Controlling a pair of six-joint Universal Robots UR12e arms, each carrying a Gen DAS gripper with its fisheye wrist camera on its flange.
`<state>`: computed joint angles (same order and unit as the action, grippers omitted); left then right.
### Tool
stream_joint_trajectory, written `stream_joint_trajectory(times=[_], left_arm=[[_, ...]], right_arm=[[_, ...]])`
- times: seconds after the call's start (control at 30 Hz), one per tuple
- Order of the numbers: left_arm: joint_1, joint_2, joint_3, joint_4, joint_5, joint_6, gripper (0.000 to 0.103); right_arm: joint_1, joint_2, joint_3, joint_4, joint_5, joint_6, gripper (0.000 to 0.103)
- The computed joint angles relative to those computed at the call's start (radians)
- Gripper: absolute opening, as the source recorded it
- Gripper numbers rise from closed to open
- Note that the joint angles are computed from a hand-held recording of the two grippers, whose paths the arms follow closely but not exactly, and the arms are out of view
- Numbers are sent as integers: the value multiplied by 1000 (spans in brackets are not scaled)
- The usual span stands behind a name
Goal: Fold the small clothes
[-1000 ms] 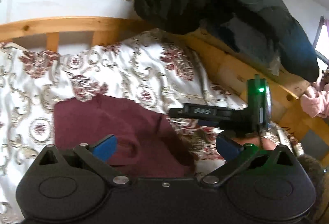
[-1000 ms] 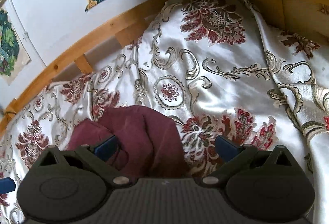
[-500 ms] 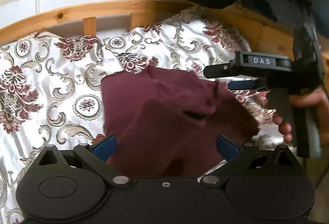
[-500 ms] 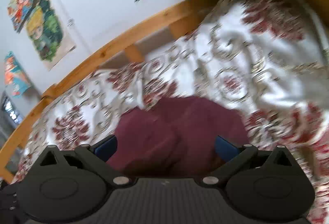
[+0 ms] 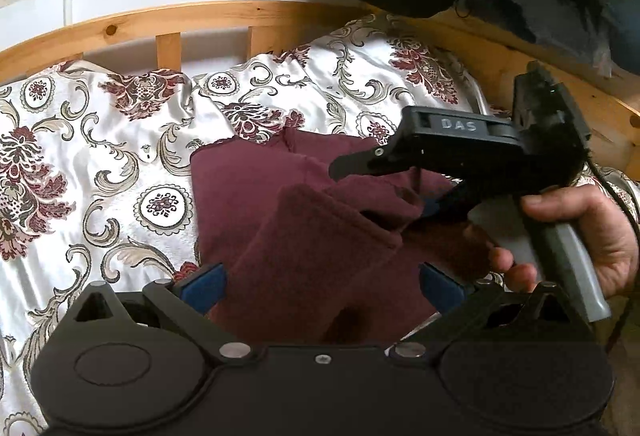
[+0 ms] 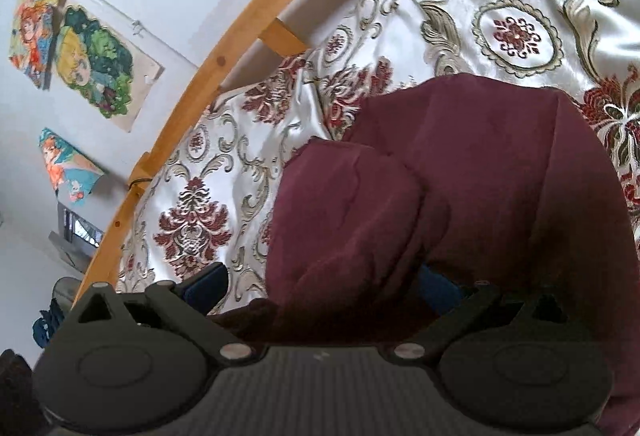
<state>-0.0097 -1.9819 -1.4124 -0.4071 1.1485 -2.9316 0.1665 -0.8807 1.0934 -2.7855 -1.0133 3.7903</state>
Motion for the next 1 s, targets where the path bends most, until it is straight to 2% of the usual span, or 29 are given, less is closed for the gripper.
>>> stream_joint_trajectory(times=[0.23,0.37,0.47,0.5,0.67,0.73,0.83,1.0], left_arm=[[-3,-8,13,-29,29,-6,102],[0,-10,17,-33,29,-28,94],[3,-10,14,-23,17,-40,93],[3,-10,13,-19,13,-43,92],[5,-9,6,2,-13,-54,82],[5,-8,3,7,-25,-46,79],[5,-5,-4,12,-37,-36,78],[2,-1,-9,12,-70,-29,77]], right_arm=[[6,7,-6,20,-27,-1,103],[11,8,-1,-9,-62,12,101],[21,0,1,16,-129,-17,84],[24,-2,0,28,-149,-25,76],[22,-9,10,25,-184,37,46],[21,-8,12,10,-178,46,24],[24,-10,10,-6,-187,2,19],[29,-12,-2,-57,-218,-115,17]])
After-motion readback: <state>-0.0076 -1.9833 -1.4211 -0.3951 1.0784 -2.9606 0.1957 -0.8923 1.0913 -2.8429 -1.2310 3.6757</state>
